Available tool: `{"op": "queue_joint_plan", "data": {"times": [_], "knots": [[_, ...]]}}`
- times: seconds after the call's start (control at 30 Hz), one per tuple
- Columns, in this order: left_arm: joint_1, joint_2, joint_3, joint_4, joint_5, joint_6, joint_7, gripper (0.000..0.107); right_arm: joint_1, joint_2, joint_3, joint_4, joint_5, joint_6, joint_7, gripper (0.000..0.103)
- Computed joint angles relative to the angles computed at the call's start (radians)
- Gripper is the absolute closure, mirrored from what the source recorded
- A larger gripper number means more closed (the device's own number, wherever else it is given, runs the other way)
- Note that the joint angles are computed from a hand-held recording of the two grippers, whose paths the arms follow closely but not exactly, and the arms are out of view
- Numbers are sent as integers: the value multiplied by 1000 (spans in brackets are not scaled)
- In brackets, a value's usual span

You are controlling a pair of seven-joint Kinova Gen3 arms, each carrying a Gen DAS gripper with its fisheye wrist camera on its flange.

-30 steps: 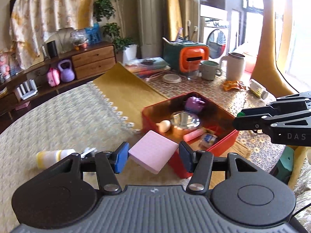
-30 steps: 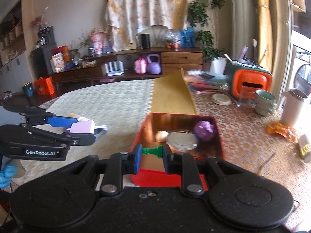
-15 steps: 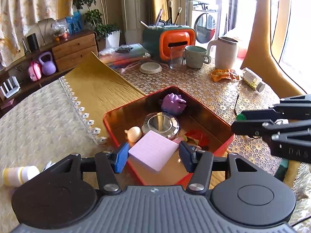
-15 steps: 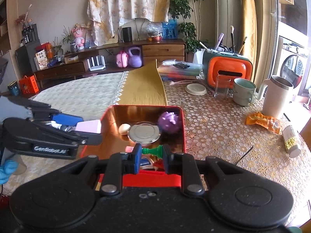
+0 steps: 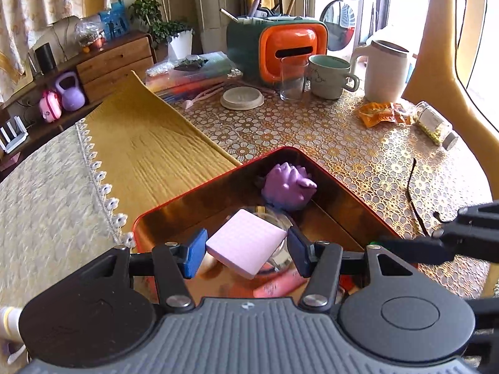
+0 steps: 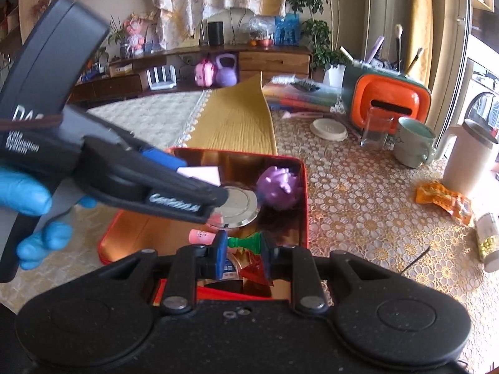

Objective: Organize rigid objects
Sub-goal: 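Lower the pink sponge and green clip into the red box and open both grippers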

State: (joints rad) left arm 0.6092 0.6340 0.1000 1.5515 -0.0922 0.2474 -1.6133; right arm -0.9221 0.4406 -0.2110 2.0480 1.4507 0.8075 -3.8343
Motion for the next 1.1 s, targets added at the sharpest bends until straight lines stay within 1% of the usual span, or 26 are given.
{"op": "queue_joint_plan", "data": {"times": [0.17,0.23,0.3,0.37,0.53,0.57,0.7,0.8,0.97,1.1], "knots": [[-4,50,10,-75,5,47,-4,52,37,21,11,-15,6,-60,31,82],[-19,67,30,-95,10,60,-19,52,45,27,15,-21,2,-77,51,82],[-33,77,47,-104,21,66,-33,52,49,34,19,-31,-10,-90,81,82],[-29,85,43,-111,25,72,-36,52,48,45,25,-48,-30,-95,119,82],[-26,99,39,-120,32,83,-40,52,42,52,48,-60,-56,-121,150,82],[-28,97,40,-113,34,71,-42,52,43,52,52,-61,-62,-128,154,82],[-30,97,42,-111,41,68,-44,52,41,55,67,-71,-88,-155,181,81],[-31,96,41,-108,45,63,-44,51,32,60,78,-86,-119,-156,211,77],[-36,94,45,-102,47,61,-50,51,16,59,99,-84,-122,-167,192,72],[-39,86,47,-92,53,56,-48,51,9,57,106,-83,-126,-165,177,58]]}}
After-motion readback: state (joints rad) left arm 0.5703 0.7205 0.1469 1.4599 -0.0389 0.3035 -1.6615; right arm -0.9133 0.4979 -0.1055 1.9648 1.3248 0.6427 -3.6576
